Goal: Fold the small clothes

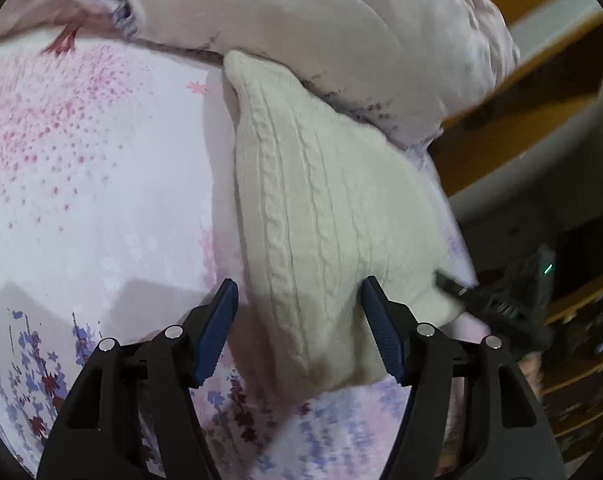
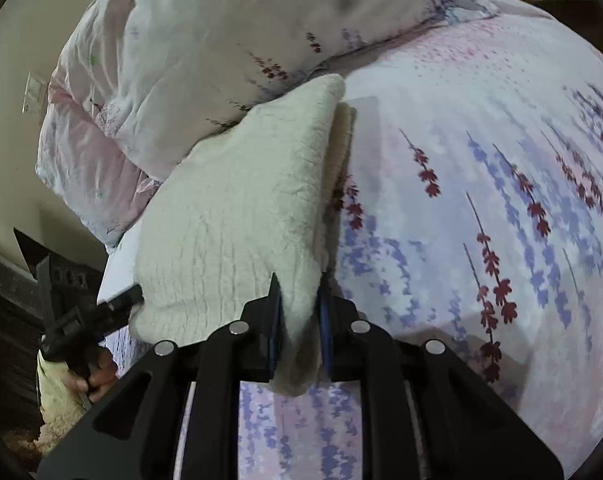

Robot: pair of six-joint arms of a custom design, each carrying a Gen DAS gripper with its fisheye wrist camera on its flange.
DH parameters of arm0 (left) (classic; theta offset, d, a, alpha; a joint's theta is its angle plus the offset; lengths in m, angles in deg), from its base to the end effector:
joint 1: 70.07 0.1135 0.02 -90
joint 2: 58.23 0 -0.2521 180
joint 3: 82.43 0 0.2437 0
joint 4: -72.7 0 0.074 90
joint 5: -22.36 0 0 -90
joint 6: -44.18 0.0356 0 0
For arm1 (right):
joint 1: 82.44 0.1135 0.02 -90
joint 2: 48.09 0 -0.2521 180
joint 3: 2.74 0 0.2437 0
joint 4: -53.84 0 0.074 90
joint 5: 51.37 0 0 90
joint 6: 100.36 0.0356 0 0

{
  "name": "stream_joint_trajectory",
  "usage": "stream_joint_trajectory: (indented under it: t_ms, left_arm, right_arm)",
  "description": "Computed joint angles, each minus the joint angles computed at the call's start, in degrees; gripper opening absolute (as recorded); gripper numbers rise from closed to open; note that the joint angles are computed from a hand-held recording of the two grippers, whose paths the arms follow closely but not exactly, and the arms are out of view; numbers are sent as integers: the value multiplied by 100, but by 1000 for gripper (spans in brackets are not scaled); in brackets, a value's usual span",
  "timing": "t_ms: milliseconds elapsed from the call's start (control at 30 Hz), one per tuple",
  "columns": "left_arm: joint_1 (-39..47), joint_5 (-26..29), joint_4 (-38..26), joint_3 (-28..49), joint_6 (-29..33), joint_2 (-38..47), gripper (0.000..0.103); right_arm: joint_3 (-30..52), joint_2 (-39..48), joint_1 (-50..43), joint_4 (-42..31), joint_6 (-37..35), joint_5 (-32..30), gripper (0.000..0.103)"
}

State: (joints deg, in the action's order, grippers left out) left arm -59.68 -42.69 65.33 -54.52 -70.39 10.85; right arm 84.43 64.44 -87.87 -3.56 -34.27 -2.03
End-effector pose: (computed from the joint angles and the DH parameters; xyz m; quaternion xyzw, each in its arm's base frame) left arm 0.1835 0.0184 0.1089 -0.2014 0.8940 -0.2431 0.3180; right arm 0.3502 -0.0100 0.1418 -0.1719 0.9202 0.3204 0.1451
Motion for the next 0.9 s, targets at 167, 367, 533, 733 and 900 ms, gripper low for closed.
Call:
stream_joint_trajectory:
  t_ms: [167, 367, 533, 733, 900]
  left_arm:
    - [156, 211, -220, 299, -80, 59, 77]
    - [353, 455, -5, 759, -344, 632, 87]
    - [421, 675, 158, 1096, -340, 1294, 87]
    - [522, 865, 320, 1394, -377, 1895, 87]
    - [475, 860, 532, 1476, -513, 2094, 85]
  right_arm:
    - [532, 152, -175, -552, 19, -211, 46]
    - [1364, 590, 33, -569, 877, -440, 62]
    - [2192, 1263, 350, -750, 1321, -254, 62]
    - [2576, 1751, 560, -840, 1381, -256, 62]
    - [2513, 1837, 601, -893, 1219, -460, 41]
